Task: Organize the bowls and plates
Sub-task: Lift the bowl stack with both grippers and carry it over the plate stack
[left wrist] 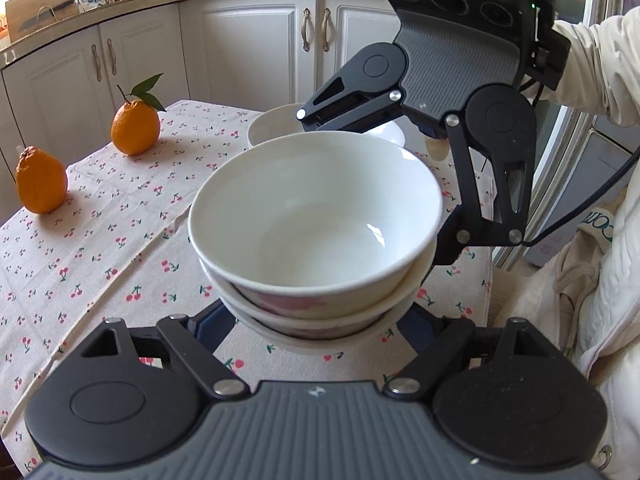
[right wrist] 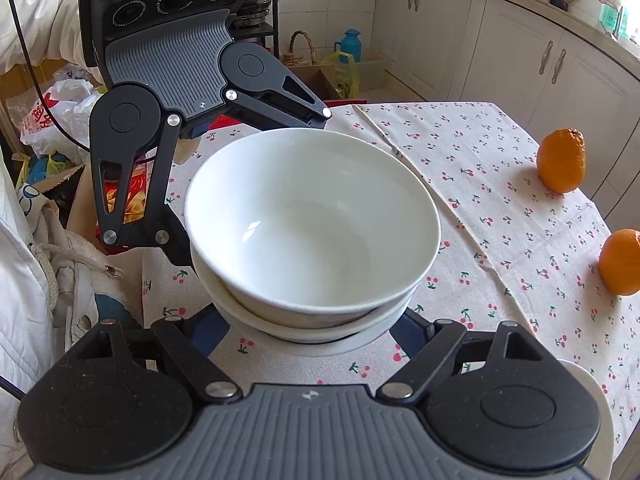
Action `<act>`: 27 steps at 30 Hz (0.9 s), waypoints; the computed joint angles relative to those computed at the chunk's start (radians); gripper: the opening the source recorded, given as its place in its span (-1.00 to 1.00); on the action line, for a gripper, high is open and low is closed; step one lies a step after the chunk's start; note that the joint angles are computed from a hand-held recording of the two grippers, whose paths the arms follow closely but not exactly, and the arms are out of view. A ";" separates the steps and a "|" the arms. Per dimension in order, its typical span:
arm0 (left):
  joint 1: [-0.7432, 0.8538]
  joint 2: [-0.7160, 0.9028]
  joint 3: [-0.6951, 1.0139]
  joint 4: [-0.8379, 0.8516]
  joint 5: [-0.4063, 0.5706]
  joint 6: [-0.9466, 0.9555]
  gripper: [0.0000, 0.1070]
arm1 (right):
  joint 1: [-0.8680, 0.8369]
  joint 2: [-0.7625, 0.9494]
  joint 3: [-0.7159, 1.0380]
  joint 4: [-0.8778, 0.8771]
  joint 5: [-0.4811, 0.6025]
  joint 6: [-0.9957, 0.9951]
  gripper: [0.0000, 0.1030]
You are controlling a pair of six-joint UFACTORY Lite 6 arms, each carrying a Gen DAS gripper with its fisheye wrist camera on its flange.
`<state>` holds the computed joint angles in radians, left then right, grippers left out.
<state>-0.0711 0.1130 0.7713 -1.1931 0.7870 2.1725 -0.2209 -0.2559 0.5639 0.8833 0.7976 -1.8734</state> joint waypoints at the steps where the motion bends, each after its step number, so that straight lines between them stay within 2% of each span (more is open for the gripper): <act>1: -0.017 0.001 0.010 -0.005 -0.004 -0.013 0.62 | -0.028 -0.005 0.008 -0.008 0.019 -0.010 0.73; 7: -0.141 0.030 0.093 -0.052 -0.046 -0.052 0.62 | -0.194 -0.003 0.066 -0.042 0.115 -0.075 0.73; 14: -0.293 0.167 0.283 -0.087 -0.090 -0.092 0.62 | -0.385 0.050 0.170 -0.077 0.189 -0.149 0.73; 27: -0.454 0.575 0.730 -0.067 -0.103 -0.183 0.61 | -0.613 0.291 0.346 -0.106 0.157 -0.244 0.73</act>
<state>-0.5255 0.6884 1.5010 -1.2603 0.6836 1.9894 -0.8341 0.0355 0.9096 0.7768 0.9547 -2.1174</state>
